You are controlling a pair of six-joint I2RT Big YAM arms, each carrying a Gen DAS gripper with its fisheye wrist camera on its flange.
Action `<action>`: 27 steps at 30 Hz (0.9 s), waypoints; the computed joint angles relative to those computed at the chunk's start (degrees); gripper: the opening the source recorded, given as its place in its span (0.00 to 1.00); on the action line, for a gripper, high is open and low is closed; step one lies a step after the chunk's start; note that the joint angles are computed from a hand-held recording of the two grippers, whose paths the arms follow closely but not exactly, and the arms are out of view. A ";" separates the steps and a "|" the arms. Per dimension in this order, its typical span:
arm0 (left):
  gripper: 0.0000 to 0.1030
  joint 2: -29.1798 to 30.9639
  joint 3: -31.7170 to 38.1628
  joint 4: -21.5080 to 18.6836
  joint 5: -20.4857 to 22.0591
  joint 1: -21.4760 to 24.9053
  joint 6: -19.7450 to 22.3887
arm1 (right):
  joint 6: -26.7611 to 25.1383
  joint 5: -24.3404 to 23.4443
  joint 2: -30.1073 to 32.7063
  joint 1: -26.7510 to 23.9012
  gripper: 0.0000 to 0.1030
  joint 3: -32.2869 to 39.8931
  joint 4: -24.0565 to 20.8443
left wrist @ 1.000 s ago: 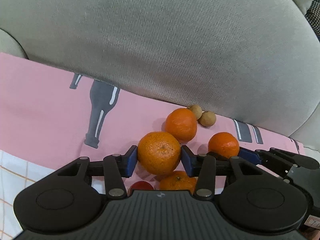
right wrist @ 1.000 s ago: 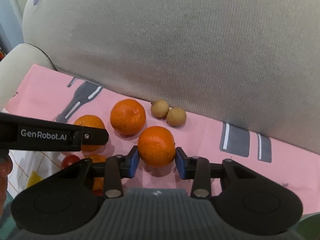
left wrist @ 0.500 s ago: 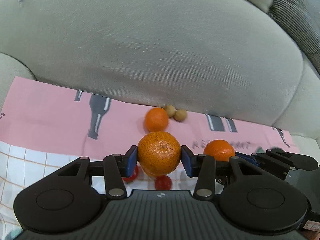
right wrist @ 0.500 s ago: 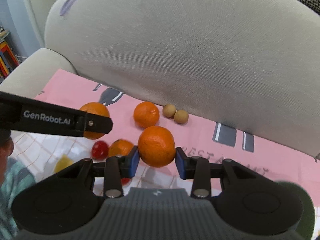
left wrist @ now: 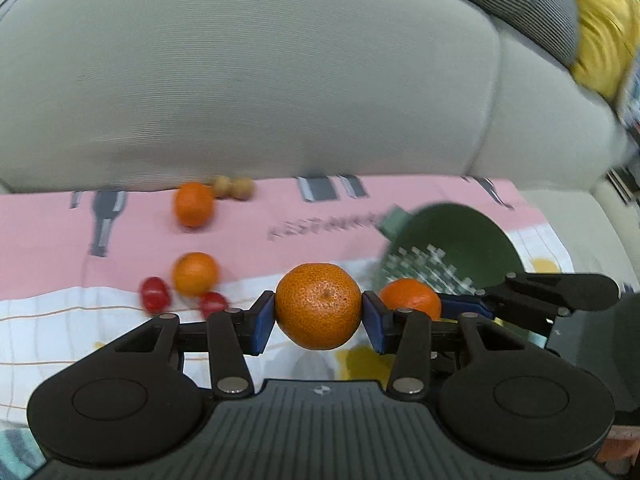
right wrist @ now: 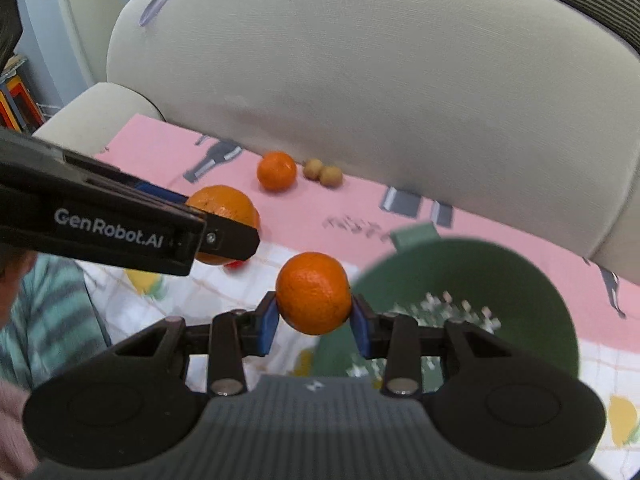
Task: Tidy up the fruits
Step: 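Carry both mandarins over the green colander with both grippers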
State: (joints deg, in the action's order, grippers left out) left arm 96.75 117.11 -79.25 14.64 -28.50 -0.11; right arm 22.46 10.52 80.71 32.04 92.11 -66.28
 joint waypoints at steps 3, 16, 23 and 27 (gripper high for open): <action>0.51 -0.42 -0.59 -0.45 0.04 -2.01 1.63 | 0.22 0.16 -2.77 -0.51 0.35 -2.87 -0.94; 0.51 1.75 0.66 -3.37 -1.98 -9.51 9.04 | -2.33 3.04 -9.75 -3.90 0.35 -10.94 -5.17; 0.51 4.75 2.84 -5.87 -4.15 -10.77 10.75 | -8.07 3.23 -9.43 -4.91 0.35 -11.78 -5.15; 0.51 6.40 4.65 -6.43 -5.13 -10.64 10.63 | -11.45 4.17 -8.66 -5.29 0.35 -11.23 -4.89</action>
State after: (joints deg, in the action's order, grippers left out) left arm 103.15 121.75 -85.68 9.51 -39.14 10.52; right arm 11.01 14.70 72.05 26.76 80.88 -71.16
